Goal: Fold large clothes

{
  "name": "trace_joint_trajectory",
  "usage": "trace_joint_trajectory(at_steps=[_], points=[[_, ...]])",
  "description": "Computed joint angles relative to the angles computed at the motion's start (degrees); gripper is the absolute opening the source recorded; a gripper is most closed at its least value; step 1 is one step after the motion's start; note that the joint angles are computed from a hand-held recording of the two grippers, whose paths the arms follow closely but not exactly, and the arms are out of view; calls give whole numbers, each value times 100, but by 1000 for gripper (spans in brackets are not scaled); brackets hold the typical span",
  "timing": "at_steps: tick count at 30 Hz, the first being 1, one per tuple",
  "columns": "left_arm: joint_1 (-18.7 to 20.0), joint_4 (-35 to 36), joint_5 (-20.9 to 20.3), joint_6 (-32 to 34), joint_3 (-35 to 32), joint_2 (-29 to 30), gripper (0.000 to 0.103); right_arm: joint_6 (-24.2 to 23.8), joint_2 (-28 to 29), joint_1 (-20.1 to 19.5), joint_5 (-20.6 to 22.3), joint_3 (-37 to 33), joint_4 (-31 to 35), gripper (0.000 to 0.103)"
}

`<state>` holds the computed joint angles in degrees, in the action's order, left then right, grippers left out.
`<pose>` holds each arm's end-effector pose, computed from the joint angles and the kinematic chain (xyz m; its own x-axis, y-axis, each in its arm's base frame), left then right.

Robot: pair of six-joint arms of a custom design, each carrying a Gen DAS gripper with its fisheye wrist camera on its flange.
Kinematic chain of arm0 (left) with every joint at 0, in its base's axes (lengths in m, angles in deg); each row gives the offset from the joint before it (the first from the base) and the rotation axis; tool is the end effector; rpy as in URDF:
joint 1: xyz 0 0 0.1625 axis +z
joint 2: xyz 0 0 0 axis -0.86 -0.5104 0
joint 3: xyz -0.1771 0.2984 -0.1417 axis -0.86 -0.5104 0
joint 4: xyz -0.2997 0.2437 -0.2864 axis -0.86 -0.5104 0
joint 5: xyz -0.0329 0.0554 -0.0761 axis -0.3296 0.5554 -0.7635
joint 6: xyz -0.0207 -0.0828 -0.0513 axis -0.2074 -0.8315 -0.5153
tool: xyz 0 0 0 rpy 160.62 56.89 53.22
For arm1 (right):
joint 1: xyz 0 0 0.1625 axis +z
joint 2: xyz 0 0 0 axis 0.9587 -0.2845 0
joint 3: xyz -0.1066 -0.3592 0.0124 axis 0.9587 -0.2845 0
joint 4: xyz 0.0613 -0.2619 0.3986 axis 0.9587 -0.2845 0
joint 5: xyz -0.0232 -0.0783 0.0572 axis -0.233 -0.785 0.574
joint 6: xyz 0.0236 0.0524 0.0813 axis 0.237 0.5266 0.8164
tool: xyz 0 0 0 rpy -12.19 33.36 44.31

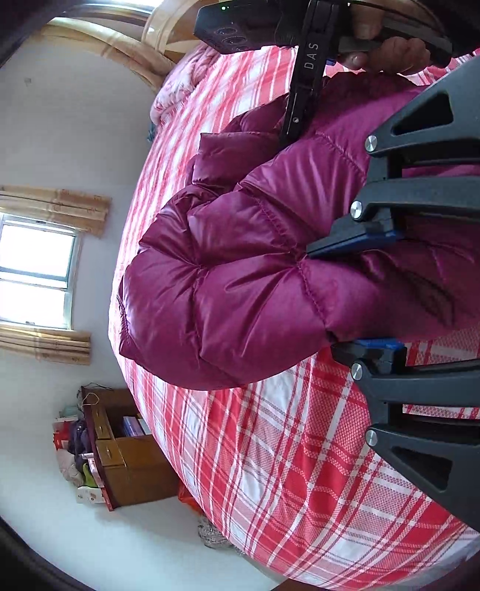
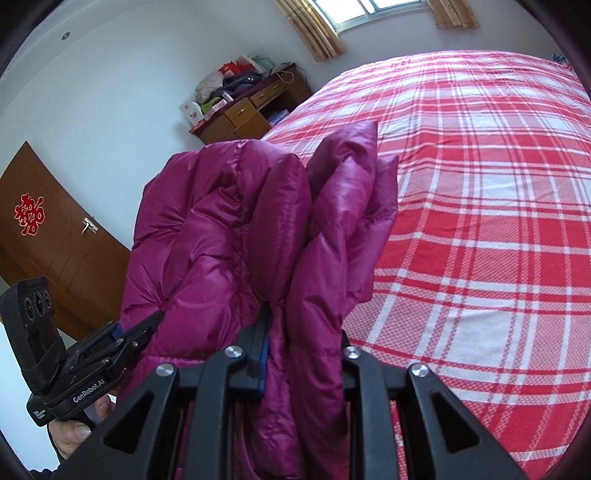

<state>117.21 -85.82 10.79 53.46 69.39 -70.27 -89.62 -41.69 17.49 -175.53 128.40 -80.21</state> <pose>-0.2162 -0.7346 0.1671 -0.7844 0.0109 -0.6202 0.4620 0.6775 -0.5724 0.1471 -0.8157 0.1707 -0.9096 -0.3688 0.1916 -0.4155 0.7974 -0.4376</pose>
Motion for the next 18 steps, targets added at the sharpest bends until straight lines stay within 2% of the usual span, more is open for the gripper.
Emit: trace_joint_trajectory(at_steps=[3,7,14,18], points=[[63,175,21,-108,-50,48,40,92,166,-11,-73,-198,114,23],[114,214,149,-116,-70,105,48,248,370,-10,-103,-466,220,24],[86,-296,604,308,6,215,74,265,405,-1,-262,-447,152,32],[95,-235,553,148,109,93,75,267,274,16,-446,-238,-53,40]])
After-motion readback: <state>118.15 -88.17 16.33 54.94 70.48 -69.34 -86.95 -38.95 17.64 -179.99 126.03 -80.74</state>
